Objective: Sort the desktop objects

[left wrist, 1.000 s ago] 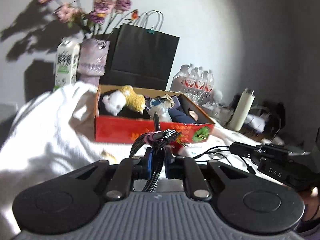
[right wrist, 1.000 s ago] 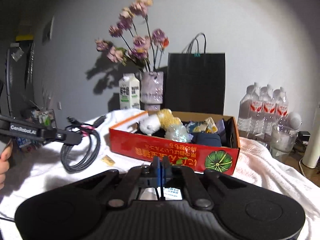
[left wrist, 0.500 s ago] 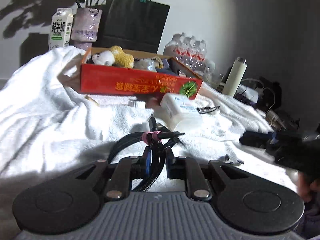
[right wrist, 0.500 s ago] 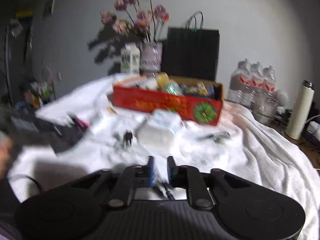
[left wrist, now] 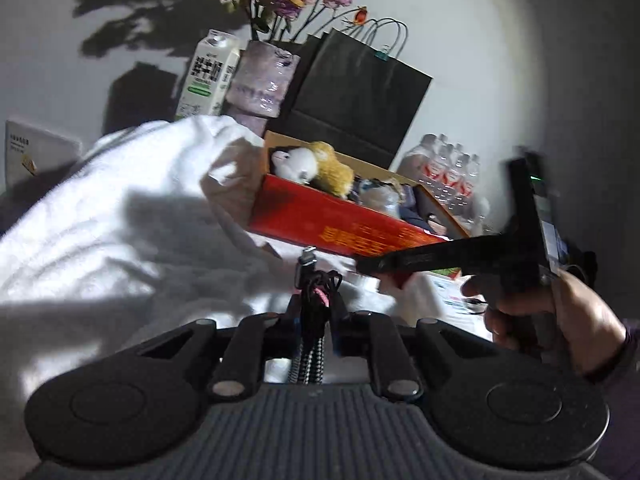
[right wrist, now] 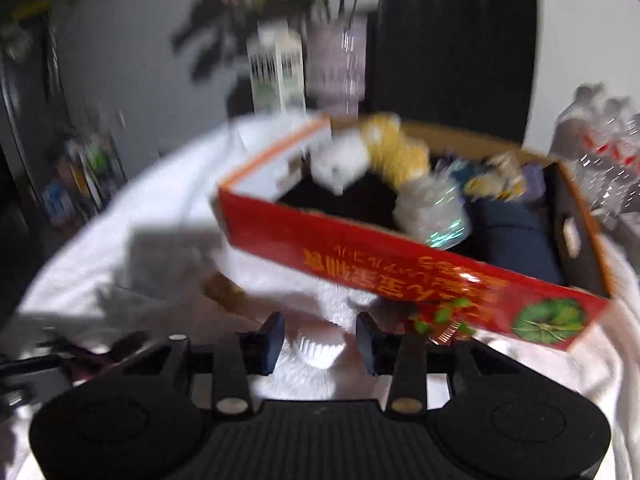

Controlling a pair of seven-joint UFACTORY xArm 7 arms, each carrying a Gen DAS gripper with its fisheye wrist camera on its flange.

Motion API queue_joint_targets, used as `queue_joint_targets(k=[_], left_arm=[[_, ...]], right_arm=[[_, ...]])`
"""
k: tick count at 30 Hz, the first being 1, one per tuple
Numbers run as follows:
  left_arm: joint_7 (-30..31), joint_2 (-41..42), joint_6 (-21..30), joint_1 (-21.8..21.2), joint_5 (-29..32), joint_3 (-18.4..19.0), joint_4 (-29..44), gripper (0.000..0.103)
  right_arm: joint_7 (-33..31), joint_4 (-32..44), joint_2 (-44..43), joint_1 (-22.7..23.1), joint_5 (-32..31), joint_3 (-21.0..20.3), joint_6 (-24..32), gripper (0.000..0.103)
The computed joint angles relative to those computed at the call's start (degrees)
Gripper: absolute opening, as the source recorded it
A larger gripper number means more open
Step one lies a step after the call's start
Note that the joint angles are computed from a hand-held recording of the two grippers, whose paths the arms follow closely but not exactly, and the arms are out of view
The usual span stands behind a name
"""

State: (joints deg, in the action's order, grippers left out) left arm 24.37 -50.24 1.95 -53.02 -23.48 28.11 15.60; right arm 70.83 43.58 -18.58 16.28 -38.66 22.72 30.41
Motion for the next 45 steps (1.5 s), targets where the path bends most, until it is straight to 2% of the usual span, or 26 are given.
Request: queue_joint_targets(k=[2,3,5,7,9,13,17,22,28,30,32,34,37,41,43,45], left_arm=[[-2.1,3.6,-0.6,4.3,0.9,-4.3,0.6,0.019],[-2.3,5.0,0.0,4.9,1.4,-4.4,1.1,0.021],[-1.0,5.3,1.6,1.9,0.5,-0.6,1.8,0.020],[1.0,4.6,4.4,-0.8,-1.3,3.0,2.6,0.013],[1.5,4.0,3.5,-0.7,-3.4,2.6,1.9,0.012],[0.1,-0.8,2.2,5.0,-2.6,-5.7,-1.7,0.012],[-4.1,-6.6,2.1,9.7,0.3,-14.0,-4.3,0.012],[-9.6,-14.3,2.9,11.7,4.2,-20.8,-6.8,0.012],[-16.1,-24.0,7.4,11.3,8.1,-26.5,-10.0,0.012],[-16.7,-26.6,9.2,10.2,9.4,-26.6,-10.5,0.012],[-17.0,-26.8,9.6,9.2,10.2,-26.3,-10.2,0.012],[-17.0,-25.1,9.0,8.6,10.7,-25.6,-9.3,0.012],[-14.2,-19.8,10.2,6.9,11.3,-21.2,-4.8,0.012],[-7.6,-7.4,11.8,4.2,10.0,-14.8,6.7,0.012],[-5.5,1.2,10.9,3.4,9.3,-13.5,13.4,0.012],[-2.9,10.0,11.7,0.3,7.4,-10.5,21.3,0.012]], right_arm=[[-3.9,5.0,5.8,0.7,2.2,-0.6,5.5,0.038],[-5.2,6.6,7.8,1.4,2.1,-1.1,7.2,0.037],[-5.2,7.6,9.6,2.7,1.3,-2.1,8.2,0.037],[-3.0,6.4,8.7,3.8,-1.3,-2.9,7.0,0.037],[-0.3,4.4,6.6,4.2,-3.8,-3.0,4.5,0.037],[8.1,-0.4,-3.0,3.4,-11.7,1.3,4.4,0.037],[12.9,-5.5,-15.8,3.2,-12.8,7.4,7.1,0.037],[13.9,-10.1,-30.7,6.0,-6.2,14.4,14.3,0.037],[15.8,-11.4,-42.9,9.0,4.6,26.1,25.8,0.037],[17.8,-11.0,-45.2,9.9,8.8,29.5,28.6,0.037],[19.1,-10.9,-46.9,11.0,12.0,31.3,30.1,0.037],[18.9,-10.8,-48.1,11.2,13.4,31.8,31.0,0.037],[16.3,-10.7,-50.0,10.8,12.8,30.9,30.9,0.037],[10.5,-13.1,-52.7,10.1,10.0,25.2,24.4,0.037],[6.7,-14.0,-53.1,7.4,7.8,21.1,19.8,0.037],[3.3,-14.6,-51.7,3.4,5.7,15.6,13.1,0.037]])
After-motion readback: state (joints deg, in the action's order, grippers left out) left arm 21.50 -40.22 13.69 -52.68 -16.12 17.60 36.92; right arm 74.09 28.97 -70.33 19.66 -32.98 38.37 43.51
